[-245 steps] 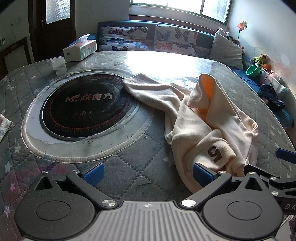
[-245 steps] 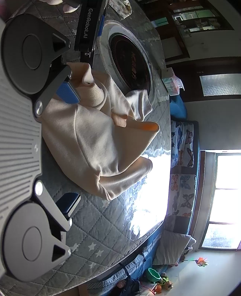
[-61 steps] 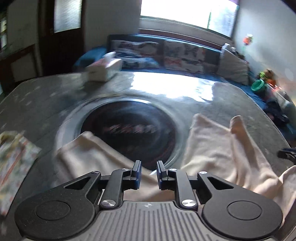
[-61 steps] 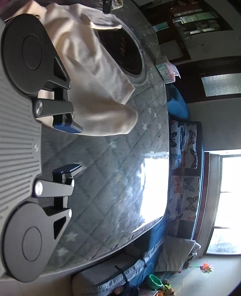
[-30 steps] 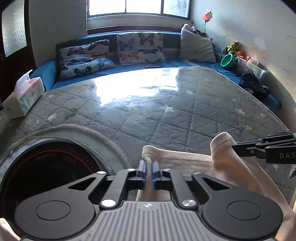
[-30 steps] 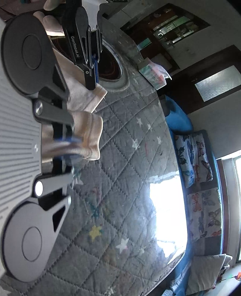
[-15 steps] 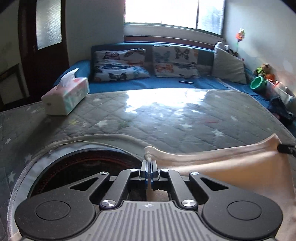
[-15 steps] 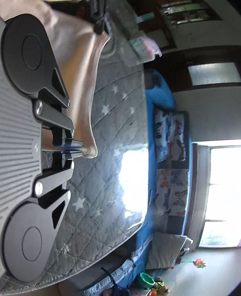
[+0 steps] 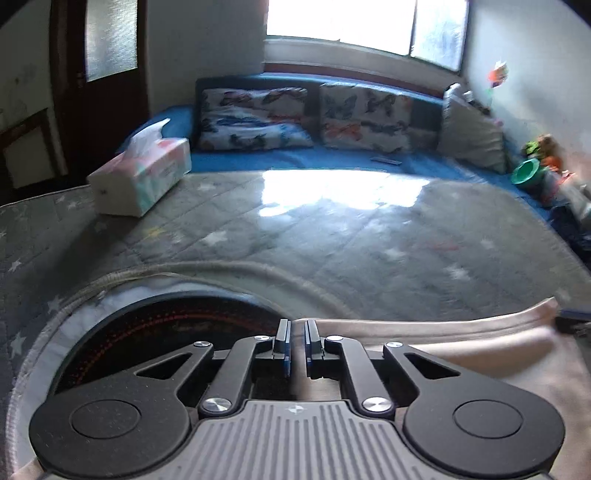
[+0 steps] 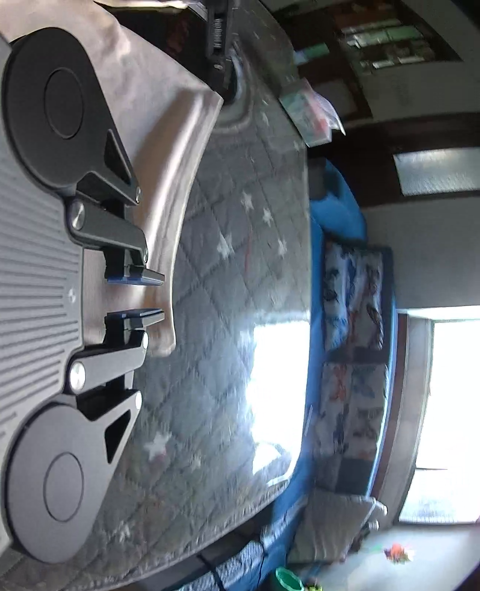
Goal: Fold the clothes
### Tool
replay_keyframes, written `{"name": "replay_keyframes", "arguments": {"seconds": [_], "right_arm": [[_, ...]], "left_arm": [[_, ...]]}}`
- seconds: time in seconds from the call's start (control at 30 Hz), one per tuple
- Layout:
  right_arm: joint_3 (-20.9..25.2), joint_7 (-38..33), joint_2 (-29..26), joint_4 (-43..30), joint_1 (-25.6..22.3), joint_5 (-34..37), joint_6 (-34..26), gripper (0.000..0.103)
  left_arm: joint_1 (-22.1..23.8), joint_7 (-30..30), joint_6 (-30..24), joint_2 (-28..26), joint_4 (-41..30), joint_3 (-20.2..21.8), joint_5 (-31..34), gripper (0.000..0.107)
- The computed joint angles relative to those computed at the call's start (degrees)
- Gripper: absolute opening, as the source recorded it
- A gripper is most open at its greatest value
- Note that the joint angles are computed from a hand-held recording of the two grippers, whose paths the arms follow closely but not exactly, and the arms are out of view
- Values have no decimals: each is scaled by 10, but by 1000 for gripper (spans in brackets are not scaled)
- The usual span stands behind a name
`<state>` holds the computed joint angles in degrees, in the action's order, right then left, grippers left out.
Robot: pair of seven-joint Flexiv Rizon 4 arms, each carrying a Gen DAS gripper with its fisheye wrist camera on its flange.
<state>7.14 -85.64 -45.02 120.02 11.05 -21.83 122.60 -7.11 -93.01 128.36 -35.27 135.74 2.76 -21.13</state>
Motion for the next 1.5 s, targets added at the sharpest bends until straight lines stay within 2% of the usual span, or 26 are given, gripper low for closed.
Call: {"name": "replay_keyframes", "arguments": {"seconds": [0.23,0.3,0.37,0.47,0.53,0.6,0.63,0.73,0.87,0.93,1.07,1.13,1.2,1.3,1.33,1.5], "right_arm": [[13,12,-16,-29,-1,-22,-46,17],[3,2,-18,-31,13,-13,-40,19],[-3,-4,-21,-37,24,-4,-38,22],[-17,-11,-29,-48,45,19,-30,22],[-23,-11,-30,-52,56,36,-30,22],[-25,-17,-28,-50,62,42,-22,27],[-17,-22,-29,-49,55,32,-18,33],[-4,-31,-30,-48,43,3,-22,34],[-39,-60,-40,-58,93,46,-10,42],[-48,-62,-41,-65,109,67,-15,43],[-40,-56,-37,-73,101,72,-27,43],[-21,-52,-32,-68,79,51,-34,43],[-12,-55,-28,-61,69,36,-34,43],[-32,-68,-21,-50,89,48,-37,43],[-31,-70,-18,-47,87,47,-40,43],[19,-62,11,-7,15,-5,-51,42]], "left_arm": [[39,15,-43,2,-34,-42,93,9],[30,29,-60,-6,-50,-37,95,9],[18,38,-74,-16,-64,-32,88,9],[-29,67,-58,-38,-82,4,55,10],[-60,87,-51,-50,-91,25,18,13],[-88,110,-44,-62,-101,42,-21,15],[-87,116,-40,-65,-102,39,-28,15],[-73,119,-31,-69,-102,23,-34,17],[-59,115,-21,-62,-94,8,-34,19],[-50,109,-15,-54,-86,0,-26,19],[-21,95,-9,-35,-70,-24,24,19],[-17,93,-16,-34,-71,-30,36,19],[-25,99,-28,-39,-79,-25,35,19],[-46,115,-51,-51,-92,-9,13,20],[-53,116,-39,-57,-93,-3,9,21],[-54,105,-31,-40,-69,-8,-1,21]]}}
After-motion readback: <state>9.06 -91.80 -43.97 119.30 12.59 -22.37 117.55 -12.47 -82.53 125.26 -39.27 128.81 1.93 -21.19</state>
